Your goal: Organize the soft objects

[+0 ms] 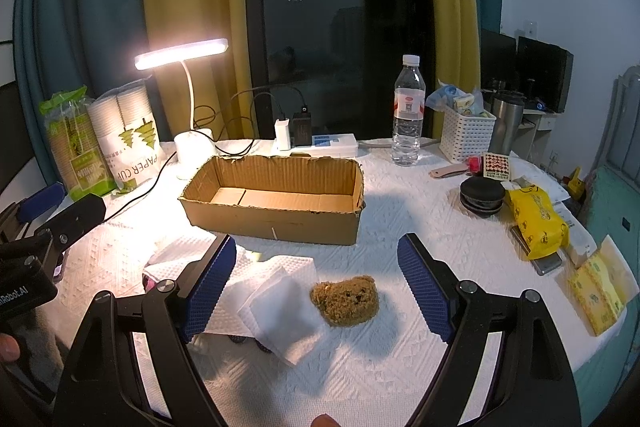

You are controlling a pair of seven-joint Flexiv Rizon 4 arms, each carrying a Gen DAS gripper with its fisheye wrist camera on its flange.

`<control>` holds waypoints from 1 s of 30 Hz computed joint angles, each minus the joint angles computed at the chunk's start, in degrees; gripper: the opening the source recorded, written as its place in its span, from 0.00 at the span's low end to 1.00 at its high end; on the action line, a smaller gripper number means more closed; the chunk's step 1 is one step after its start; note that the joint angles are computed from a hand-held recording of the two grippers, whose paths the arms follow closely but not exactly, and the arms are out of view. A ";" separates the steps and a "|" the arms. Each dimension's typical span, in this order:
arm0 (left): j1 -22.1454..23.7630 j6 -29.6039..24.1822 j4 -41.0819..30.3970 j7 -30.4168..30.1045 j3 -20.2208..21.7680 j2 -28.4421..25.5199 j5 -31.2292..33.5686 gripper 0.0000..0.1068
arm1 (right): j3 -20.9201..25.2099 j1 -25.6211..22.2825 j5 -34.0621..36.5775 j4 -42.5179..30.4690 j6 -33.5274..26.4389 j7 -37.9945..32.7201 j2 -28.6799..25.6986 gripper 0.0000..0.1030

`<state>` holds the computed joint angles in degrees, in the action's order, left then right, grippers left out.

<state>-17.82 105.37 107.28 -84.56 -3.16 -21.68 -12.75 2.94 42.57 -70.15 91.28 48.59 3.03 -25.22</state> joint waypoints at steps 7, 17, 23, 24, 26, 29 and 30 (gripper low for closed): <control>0.37 -1.00 -0.91 0.14 -0.01 -0.72 0.18 0.95 | -0.05 -0.33 0.89 -0.69 0.39 -1.00 -0.65 0.83; -2.46 -8.82 -5.56 0.03 4.98 -4.37 -0.05 0.95 | -0.60 -0.84 4.80 -1.36 0.55 -4.55 -2.43 0.83; -0.77 -16.16 -8.92 -0.15 4.26 -7.48 2.16 0.91 | -0.55 -2.21 10.62 -0.90 0.50 -8.85 -4.05 0.83; -0.21 -17.09 -9.41 0.04 3.53 -7.83 2.42 0.88 | -0.43 -2.67 11.75 -0.63 1.33 -9.34 -4.21 0.82; 0.88 -18.42 -10.62 1.12 1.81 -8.60 3.09 0.86 | -0.38 -3.02 13.82 -0.41 1.56 -10.74 -4.47 0.80; 2.65 -17.93 -11.45 4.26 -1.55 -9.04 3.95 0.86 | -0.14 -3.65 16.52 0.07 3.01 -12.82 -4.85 0.80; 3.39 -18.08 -11.76 5.72 -3.05 -9.26 3.94 0.86 | -0.10 -3.77 17.52 -0.15 3.20 -13.66 -5.09 0.80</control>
<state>-14.43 87.30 95.52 -78.83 -6.21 -30.94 -8.82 2.84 38.80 -52.63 91.13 51.79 -10.63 -30.31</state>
